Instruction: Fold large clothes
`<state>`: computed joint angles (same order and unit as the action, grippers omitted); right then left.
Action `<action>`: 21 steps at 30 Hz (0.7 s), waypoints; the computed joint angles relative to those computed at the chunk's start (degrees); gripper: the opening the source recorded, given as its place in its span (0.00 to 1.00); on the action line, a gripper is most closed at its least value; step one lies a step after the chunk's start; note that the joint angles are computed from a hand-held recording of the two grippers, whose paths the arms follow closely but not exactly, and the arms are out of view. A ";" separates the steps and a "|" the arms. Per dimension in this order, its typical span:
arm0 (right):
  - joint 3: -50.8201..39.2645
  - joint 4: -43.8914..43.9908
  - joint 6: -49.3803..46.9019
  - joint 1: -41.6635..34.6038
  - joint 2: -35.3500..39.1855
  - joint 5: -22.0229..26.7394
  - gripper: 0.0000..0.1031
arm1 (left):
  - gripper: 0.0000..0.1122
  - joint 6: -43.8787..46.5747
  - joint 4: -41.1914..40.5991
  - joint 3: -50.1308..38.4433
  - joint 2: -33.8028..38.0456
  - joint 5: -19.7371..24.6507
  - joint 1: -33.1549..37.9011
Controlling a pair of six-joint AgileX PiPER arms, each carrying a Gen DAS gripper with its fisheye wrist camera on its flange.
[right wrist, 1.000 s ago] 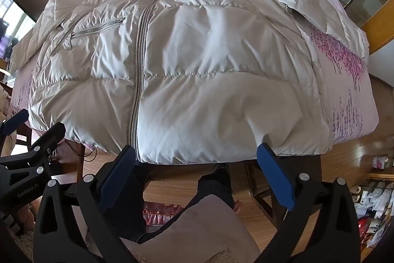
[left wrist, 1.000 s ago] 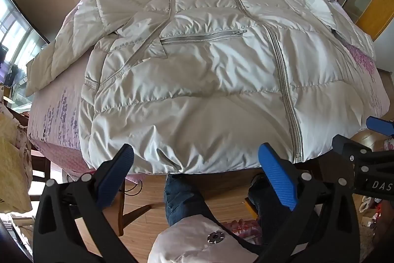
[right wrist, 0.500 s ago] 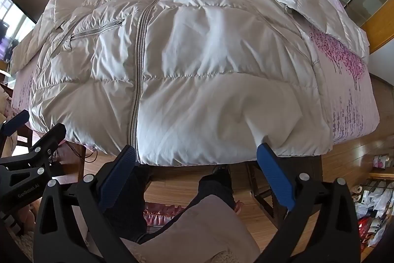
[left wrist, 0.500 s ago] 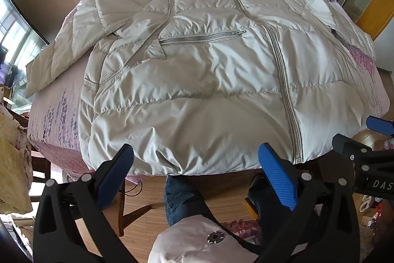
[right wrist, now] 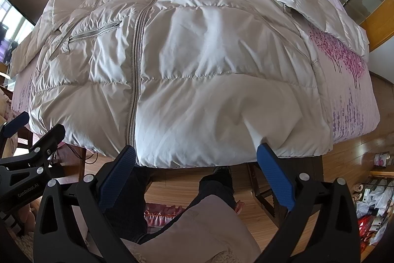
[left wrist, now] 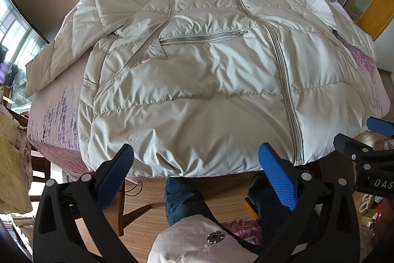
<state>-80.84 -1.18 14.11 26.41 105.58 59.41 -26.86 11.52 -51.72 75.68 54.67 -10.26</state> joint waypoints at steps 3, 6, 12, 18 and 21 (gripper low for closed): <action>0.07 0.09 -0.10 -0.07 -0.04 -0.06 0.97 | 0.90 -0.23 0.08 -0.20 0.10 0.19 -0.21; 0.13 0.16 -0.23 -0.15 -0.08 -0.12 0.97 | 0.90 -0.16 0.05 -0.19 0.09 0.16 -0.18; 0.12 0.22 -0.30 -0.22 -0.07 -0.12 0.97 | 0.90 0.06 -0.06 -0.16 0.12 0.16 -0.02; 0.15 0.30 -0.33 -0.27 -0.10 -0.15 0.97 | 0.90 0.11 -0.11 -0.20 0.14 0.20 0.05; 0.13 0.33 -0.45 -0.32 -0.09 -0.12 0.97 | 0.90 -0.05 -0.09 -0.32 0.19 0.31 -0.13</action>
<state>-80.71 -0.85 13.66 26.09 105.49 59.29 -26.91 11.43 -52.04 75.86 54.98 -10.39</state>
